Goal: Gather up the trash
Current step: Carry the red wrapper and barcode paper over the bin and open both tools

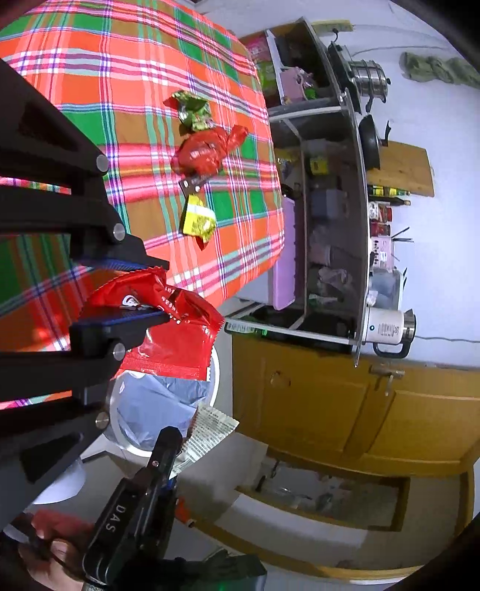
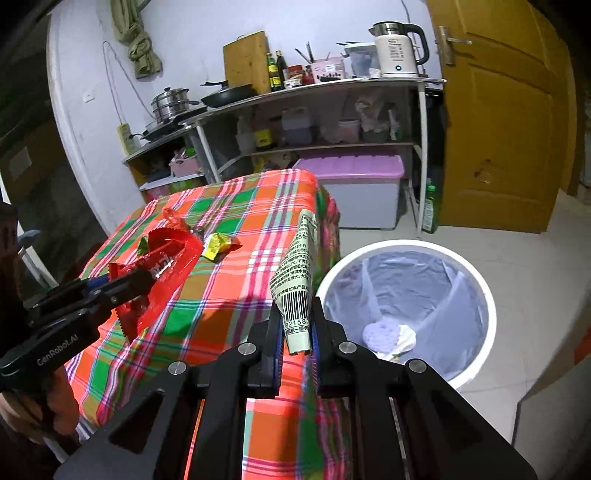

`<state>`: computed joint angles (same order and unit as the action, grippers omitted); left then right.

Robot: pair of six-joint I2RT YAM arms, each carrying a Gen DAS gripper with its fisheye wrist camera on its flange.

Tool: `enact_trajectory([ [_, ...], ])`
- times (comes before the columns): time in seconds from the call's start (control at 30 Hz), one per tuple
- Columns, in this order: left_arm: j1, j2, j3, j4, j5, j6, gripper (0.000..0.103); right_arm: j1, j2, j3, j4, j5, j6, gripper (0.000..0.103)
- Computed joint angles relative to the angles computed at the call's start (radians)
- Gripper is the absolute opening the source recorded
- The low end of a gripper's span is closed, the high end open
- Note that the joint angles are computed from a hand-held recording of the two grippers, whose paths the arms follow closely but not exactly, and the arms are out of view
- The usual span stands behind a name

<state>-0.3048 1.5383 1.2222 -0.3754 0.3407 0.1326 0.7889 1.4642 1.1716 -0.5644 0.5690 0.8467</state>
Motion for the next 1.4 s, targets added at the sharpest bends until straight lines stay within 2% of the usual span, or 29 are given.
enact_trajectory([
  [0.47, -0.109, 0.12, 0.084, 0.011, -0.016, -0.025, 0.02, -0.076, -0.109, -0.139, 0.015, -0.022, 0.038, 0.013],
  [0.97, -0.201, 0.327, 0.26, -0.04, -0.034, -0.027, 0.02, -0.218, -0.118, -0.255, 0.082, -0.156, 0.037, 0.013],
  [1.17, -0.225, 0.408, 0.334, -0.07, -0.041, -0.021, 0.02, -0.257, -0.111, -0.279, 0.091, -0.189, 0.042, 0.017],
  [1.4, -0.246, 0.499, 0.429, -0.113, -0.061, -0.03, 0.02, -0.309, -0.091, -0.307, 0.123, -0.238, 0.03, 0.026],
])
